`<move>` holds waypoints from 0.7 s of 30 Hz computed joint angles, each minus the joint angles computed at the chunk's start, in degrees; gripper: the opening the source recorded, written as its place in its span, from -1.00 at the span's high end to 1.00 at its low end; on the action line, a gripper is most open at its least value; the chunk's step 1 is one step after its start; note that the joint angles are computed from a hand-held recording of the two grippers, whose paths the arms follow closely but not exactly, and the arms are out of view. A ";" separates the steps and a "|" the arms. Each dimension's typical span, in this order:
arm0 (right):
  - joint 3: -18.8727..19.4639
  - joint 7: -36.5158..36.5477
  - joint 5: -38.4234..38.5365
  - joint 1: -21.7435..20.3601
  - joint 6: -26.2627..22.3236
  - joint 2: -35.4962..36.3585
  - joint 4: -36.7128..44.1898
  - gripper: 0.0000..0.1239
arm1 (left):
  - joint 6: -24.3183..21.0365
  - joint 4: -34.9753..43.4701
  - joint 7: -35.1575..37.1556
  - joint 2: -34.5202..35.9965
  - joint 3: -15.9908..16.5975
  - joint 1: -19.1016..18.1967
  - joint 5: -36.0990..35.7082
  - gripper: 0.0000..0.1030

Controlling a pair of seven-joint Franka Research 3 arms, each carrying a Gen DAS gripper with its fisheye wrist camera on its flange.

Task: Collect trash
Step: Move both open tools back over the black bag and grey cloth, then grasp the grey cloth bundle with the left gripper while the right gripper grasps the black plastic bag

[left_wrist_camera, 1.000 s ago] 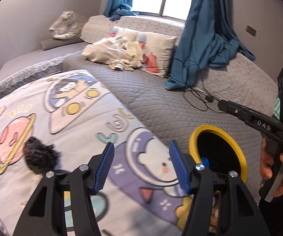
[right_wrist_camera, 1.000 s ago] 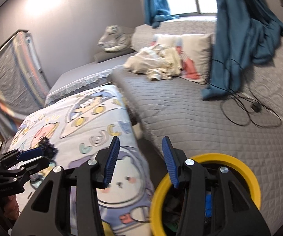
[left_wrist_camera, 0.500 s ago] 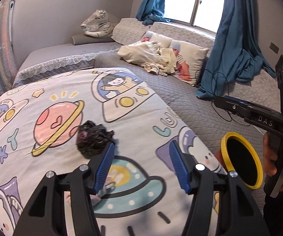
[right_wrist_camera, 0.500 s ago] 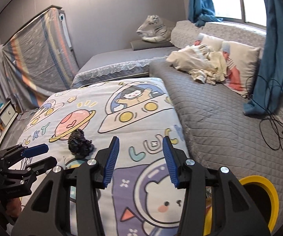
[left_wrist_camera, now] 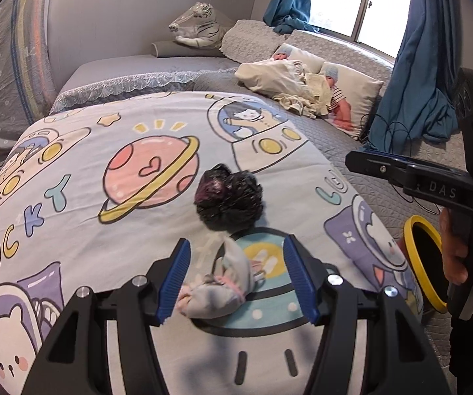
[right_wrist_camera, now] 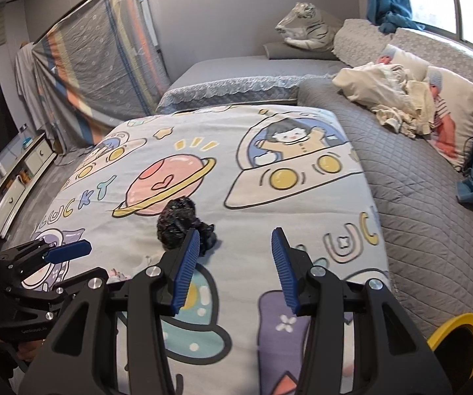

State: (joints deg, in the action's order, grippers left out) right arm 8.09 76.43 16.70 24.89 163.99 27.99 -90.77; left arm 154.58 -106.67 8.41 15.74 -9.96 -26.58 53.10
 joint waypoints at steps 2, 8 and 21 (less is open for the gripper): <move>0.16 -0.13 -0.56 0.52 -2.07 2.21 2.98 0.30 | 0.40 -1.04 -0.20 -0.28 0.03 0.32 -0.48 -0.08; 1.41 -1.66 0.10 1.19 -9.67 9.04 13.04 0.29 | 2.41 -2.77 1.01 -0.05 -0.01 1.44 -2.22 -0.09; -0.87 0.68 -3.24 4.76 -22.17 22.47 34.32 0.22 | 5.77 -2.44 7.01 2.88 0.34 2.18 -8.62 -0.09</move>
